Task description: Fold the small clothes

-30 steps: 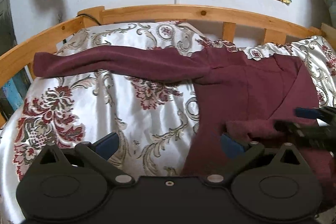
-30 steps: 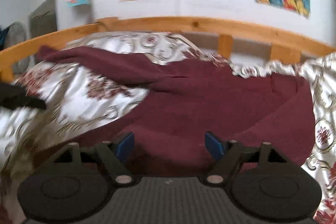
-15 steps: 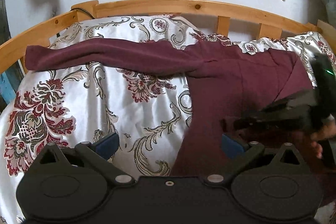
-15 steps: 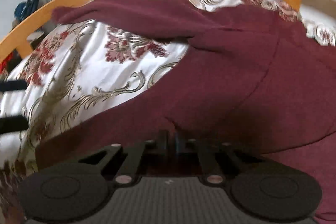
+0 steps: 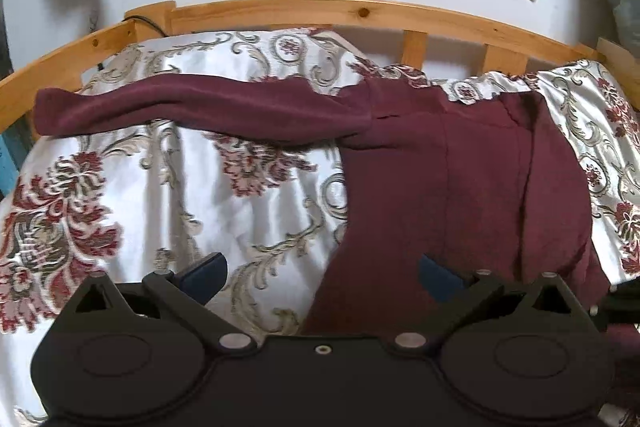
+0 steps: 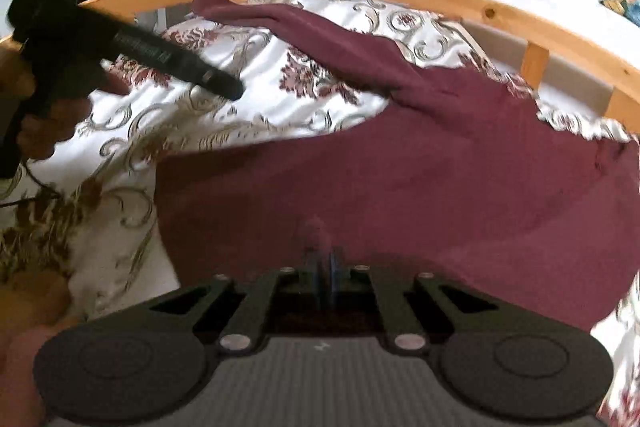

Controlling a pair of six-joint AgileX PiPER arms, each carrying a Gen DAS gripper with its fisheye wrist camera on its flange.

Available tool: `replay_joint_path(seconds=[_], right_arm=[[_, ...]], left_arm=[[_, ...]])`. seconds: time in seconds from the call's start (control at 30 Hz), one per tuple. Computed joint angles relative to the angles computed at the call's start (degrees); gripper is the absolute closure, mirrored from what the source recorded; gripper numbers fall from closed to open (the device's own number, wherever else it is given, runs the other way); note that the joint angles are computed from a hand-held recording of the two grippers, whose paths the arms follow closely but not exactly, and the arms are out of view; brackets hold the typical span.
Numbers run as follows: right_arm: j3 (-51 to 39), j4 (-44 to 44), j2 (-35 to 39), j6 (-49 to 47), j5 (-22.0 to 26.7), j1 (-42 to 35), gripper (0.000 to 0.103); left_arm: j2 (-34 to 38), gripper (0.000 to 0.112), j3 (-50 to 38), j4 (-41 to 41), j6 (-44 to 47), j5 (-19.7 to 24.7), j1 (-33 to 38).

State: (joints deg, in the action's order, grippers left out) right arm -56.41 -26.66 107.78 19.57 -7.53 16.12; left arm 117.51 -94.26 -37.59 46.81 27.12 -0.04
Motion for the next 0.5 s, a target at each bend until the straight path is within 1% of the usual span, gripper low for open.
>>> replay_joint_path(seconds=[0.03, 0.07, 0.1, 0.13, 0.17, 0.23, 0.27, 0.3, 0.33, 0.37, 0.4, 0.43, 0.47, 0.5], right_arm=[[1.3, -2.8, -0.5, 3.9, -1.5, -0.5, 0.081], [2.8, -3.4, -1.1, 5.5, -3.3, -1.2, 0.077], [4.4, -1.6, -1.8, 5.0, -5.7, -1.8, 0.068], [6.2, -1.3, -2.7, 5.8, -8.0, -2.8, 0.063], [7.3, -2.7, -3.5, 7.9, -9.7, -3.8, 0.062], [7.7, -9.5, -4.1, 13.7, -11.0, -6.6, 0.061], [8.4, -10.2, -5.0, 13.6, -11.3, -7.8, 0.060], [9.2, -8.7, -5.6, 11.6, -11.8, -8.9, 0.057], [9.9, -6.6, -6.0, 9.4, -12.4, -10.1, 0.054], [10.6, -4.7, -6.3, 7.6, -13.2, -11.3, 0.054], [11.3, -2.9, -6.5, 6.4, -14.1, -13.0, 0.053], [11.8, -1.9, -6.5, 6.1, -15.0, -14.5, 0.051], [12.0, -1.0, -6.3, 6.2, -15.9, -16.0, 0.049], [12.4, 0.7, -6.0, 5.9, -17.0, -17.5, 0.045]], left_arm=[[0.2, 0.010, -0.2, 0.3, -0.3, 0.0, -0.5], [0.4, 0.010, -0.4, 1.1, -0.9, -0.1, -1.2], [0.6, 0.010, -0.4, 1.8, -1.5, -0.4, -1.8], [0.8, 0.010, -0.4, 2.1, -1.6, -0.7, -2.4], [1.0, 0.010, -0.4, 2.0, -1.1, -0.8, -3.0], [1.5, 0.010, -0.5, 2.0, -0.9, -0.5, -3.9], [1.8, 0.010, -0.7, 1.4, -0.2, 0.0, -4.2], [2.1, 0.010, -1.0, 0.2, 0.9, 1.0, -4.3], [2.4, 0.010, -1.2, -2.5, 3.4, 2.8, -4.2], [2.8, 0.010, -1.4, -6.4, 7.0, 5.1, -3.8], [3.5, 0.010, -2.3, -9.7, 10.0, 8.5, -3.2], [4.8, 0.010, -4.0, -11.9, 11.9, 13.0, -2.6], [6.2, 0.010, -6.1, -12.3, 11.6, 17.2, -2.4], [7.4, 0.010, -7.8, -12.2, 11.0, 20.2, -2.4]])
